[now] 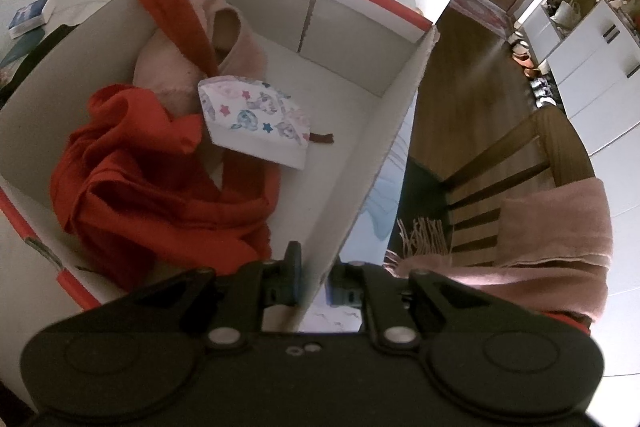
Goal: Organize objects
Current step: 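Open the left tool to drop the cloth and withdraw to the table, then reach the left tool to the black sock and close on it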
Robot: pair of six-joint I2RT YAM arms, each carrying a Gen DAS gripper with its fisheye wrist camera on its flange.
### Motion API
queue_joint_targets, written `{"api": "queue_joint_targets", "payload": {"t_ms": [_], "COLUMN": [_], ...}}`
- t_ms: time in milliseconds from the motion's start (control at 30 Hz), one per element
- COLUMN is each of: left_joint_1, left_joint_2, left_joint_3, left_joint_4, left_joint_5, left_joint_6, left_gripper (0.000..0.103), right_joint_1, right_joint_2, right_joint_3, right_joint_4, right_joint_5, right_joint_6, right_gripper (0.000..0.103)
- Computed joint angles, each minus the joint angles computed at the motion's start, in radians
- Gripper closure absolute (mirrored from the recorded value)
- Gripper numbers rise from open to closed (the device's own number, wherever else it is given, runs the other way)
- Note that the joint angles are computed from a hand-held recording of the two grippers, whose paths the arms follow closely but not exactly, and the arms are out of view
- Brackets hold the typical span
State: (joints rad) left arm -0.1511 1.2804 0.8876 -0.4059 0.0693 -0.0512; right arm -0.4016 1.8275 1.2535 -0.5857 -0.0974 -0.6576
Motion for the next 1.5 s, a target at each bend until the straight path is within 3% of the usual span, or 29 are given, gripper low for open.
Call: {"api": "queue_joint_targets", "payload": {"t_ms": [500, 667, 700, 767, 833, 900, 1033, 1233, 1400, 1500], "left_joint_1": [0.105, 0.188, 0.204, 0.230, 0.239, 0.237, 0.245, 0.244, 0.260, 0.252], "left_joint_2": [0.120, 0.128, 0.133, 0.144, 0.152, 0.165, 0.189, 0.180, 0.172, 0.166], "left_joint_3": [-0.114, -0.116, -0.112, -0.101, -0.087, -0.074, -0.057, -0.036, -0.029, -0.026], "left_joint_4": [0.168, 0.183, 0.182, 0.179, 0.167, 0.155, 0.144, 0.116, 0.092, 0.079], "left_joint_5": [-0.068, -0.016, -0.005, 0.021, 0.028, 0.034, 0.080, 0.121, 0.199, 0.194], "left_joint_6": [0.046, 0.048, 0.047, 0.041, 0.036, 0.047, 0.041, 0.029, 0.034, 0.036], "left_gripper": [0.001, 0.002, 0.004, 0.020, 0.048, 0.048, 0.070, 0.085, 0.093, 0.096], "right_joint_1": [0.005, 0.010, 0.011, 0.012, 0.012, 0.012, 0.013, 0.014, 0.014, 0.015], "right_joint_2": [-0.007, -0.007, -0.007, -0.008, -0.008, -0.008, -0.011, -0.011, -0.013, -0.015], "right_joint_3": [-0.008, -0.013, -0.014, -0.015, -0.016, -0.015, -0.020, -0.022, -0.026, -0.027], "right_joint_4": [0.006, 0.013, 0.015, 0.016, 0.015, 0.016, 0.020, 0.022, 0.026, 0.027], "right_joint_5": [0.011, 0.017, 0.019, 0.020, 0.021, 0.021, 0.023, 0.026, 0.027, 0.029], "right_joint_6": [0.007, 0.013, 0.013, 0.014, 0.015, 0.015, 0.017, 0.013, 0.012, 0.010], "right_gripper": [0.092, 0.092, 0.092, 0.092, 0.092, 0.092, 0.092, 0.091, 0.091, 0.091]}}
